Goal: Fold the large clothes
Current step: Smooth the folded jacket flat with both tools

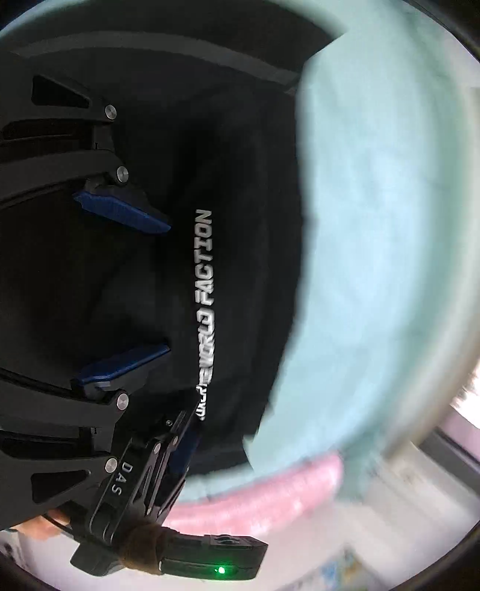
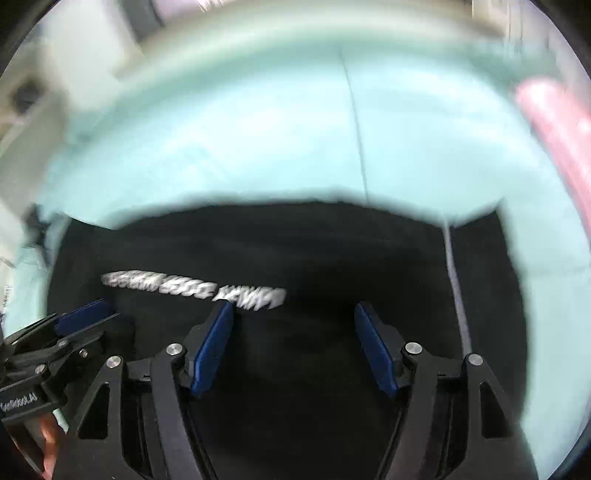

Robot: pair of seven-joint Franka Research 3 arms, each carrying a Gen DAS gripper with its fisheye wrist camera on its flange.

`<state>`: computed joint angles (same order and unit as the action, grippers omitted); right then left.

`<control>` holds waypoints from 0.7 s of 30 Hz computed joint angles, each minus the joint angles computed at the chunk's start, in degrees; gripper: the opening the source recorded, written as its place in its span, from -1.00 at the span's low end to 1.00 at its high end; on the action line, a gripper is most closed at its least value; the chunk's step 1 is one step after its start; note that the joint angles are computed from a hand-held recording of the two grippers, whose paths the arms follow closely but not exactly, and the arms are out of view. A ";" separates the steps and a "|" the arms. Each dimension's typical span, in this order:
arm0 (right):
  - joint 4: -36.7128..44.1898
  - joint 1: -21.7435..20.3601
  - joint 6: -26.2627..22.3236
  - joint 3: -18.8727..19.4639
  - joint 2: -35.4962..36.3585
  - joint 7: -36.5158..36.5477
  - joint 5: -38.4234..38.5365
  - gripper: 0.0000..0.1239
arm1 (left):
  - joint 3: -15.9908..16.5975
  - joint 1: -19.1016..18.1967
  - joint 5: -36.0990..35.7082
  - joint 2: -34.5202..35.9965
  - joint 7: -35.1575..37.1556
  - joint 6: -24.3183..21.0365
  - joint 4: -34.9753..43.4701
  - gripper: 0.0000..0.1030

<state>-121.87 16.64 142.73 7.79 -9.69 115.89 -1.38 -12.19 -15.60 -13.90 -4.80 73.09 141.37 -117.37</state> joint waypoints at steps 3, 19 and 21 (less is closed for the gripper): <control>-0.54 -0.07 2.31 -0.78 2.80 -1.49 0.92 0.23 | -0.94 0.21 6.52 2.78 -4.16 0.07 1.04 0.24; -20.21 2.14 1.89 2.80 -28.76 -6.99 10.05 0.24 | 2.14 -6.44 9.17 -31.02 -6.26 6.58 -24.33 0.26; -21.86 1.71 0.12 4.43 -30.55 -6.03 9.98 0.24 | 3.66 -7.77 7.72 -32.22 -7.46 5.92 -26.74 0.26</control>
<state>-143.73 18.36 142.86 12.21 -40.25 109.86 8.59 -8.53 -23.37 -6.18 -37.02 65.63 147.29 -144.11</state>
